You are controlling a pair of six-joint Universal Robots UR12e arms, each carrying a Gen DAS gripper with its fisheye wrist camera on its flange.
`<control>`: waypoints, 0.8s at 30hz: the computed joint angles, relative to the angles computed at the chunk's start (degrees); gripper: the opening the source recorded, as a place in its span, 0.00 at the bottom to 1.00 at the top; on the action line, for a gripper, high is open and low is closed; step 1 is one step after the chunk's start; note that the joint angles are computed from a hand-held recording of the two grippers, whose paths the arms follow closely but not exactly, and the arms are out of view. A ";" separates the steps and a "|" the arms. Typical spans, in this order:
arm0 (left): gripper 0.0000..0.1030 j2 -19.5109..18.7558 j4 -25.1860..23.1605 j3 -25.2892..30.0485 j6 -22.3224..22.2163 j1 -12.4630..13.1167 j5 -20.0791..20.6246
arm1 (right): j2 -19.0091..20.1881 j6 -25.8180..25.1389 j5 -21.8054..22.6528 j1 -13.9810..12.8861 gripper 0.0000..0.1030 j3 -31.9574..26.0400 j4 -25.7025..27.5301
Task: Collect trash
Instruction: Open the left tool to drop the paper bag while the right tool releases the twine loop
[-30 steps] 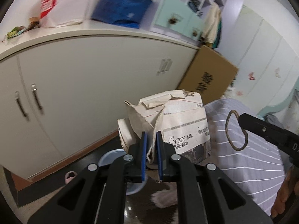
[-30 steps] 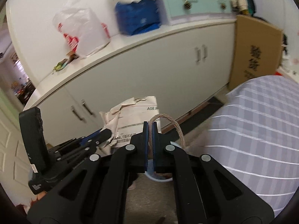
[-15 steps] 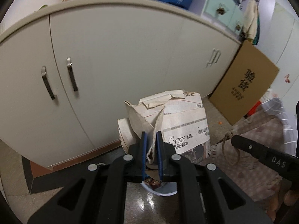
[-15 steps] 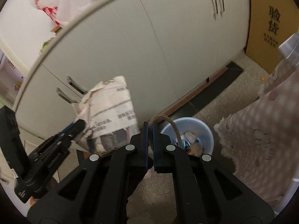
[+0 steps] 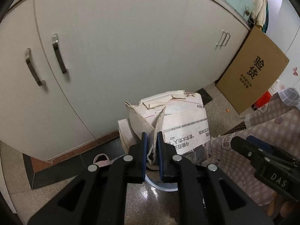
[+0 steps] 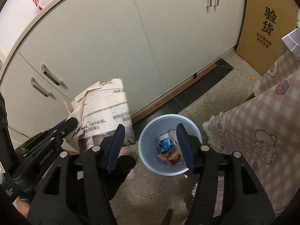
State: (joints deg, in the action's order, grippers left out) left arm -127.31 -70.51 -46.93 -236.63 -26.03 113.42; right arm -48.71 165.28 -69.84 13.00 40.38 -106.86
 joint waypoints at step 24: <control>0.51 -5.85 1.13 9.21 2.50 0.36 -7.23 | -4.12 3.63 -5.52 -1.17 0.66 7.60 -13.56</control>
State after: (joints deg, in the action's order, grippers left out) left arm -133.17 -69.38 -37.72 -234.13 -25.67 106.19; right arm -52.83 168.90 -75.36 11.83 47.98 -120.42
